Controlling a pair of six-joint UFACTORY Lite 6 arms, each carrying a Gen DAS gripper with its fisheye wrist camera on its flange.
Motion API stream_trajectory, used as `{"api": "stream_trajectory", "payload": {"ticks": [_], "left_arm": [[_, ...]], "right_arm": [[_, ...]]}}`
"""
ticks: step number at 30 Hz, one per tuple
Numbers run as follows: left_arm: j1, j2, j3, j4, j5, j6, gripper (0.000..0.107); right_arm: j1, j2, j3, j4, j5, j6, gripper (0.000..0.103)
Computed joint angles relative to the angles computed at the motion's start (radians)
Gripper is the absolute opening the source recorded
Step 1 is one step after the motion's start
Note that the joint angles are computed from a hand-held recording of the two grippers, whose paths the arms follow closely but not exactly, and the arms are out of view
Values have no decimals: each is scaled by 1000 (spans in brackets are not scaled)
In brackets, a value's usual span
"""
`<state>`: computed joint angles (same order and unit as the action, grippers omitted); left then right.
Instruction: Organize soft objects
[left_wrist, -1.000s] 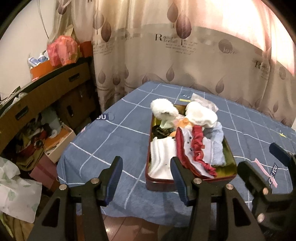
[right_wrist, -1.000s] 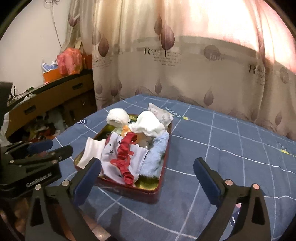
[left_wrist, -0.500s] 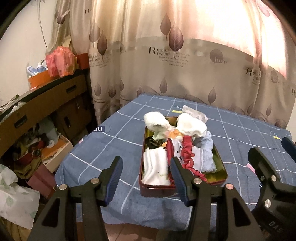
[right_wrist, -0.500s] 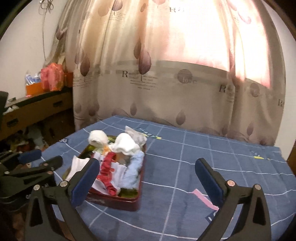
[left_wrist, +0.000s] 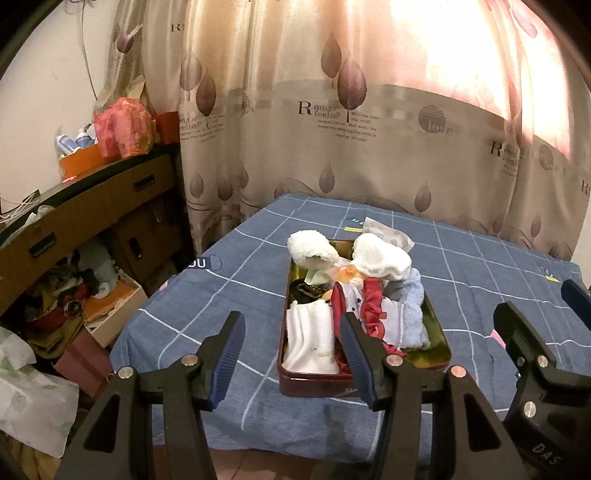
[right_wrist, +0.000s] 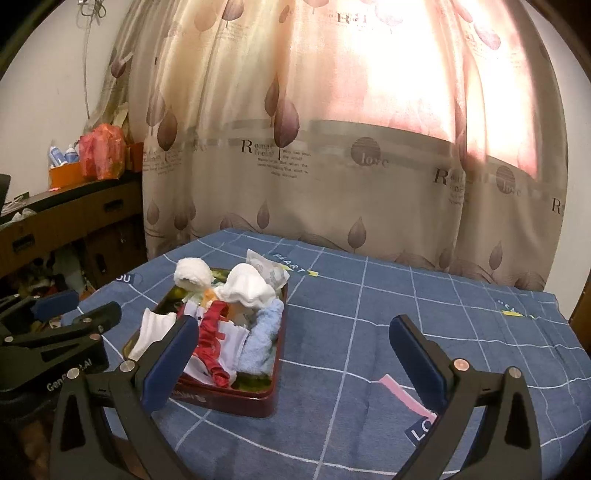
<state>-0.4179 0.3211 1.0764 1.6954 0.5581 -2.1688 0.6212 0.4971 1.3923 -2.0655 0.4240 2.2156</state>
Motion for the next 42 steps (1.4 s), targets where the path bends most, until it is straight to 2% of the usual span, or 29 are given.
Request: {"api": "stream_trajectory", "payload": {"ticks": [7,11,18,32,42], "left_arm": [[-5,-14,-18,10,29,-16,55],[-31,-43,-46,33,78,-46,55],[-24,-81,-70,72,22,-70,57],[-22,-38,-25,-30,43,26,61],[-18,-29,-20,-28,45,25,61]], "right_arm": [[-4,-4,-3,-7,-6,17,102],[-1,-1,-2,9,-6,-5,102],[-3,-13,-16,-9,-9,16,102],[3,-16,-15,20,-17,-12,102],[4,-12,-15,12,-24,-7,102]]}}
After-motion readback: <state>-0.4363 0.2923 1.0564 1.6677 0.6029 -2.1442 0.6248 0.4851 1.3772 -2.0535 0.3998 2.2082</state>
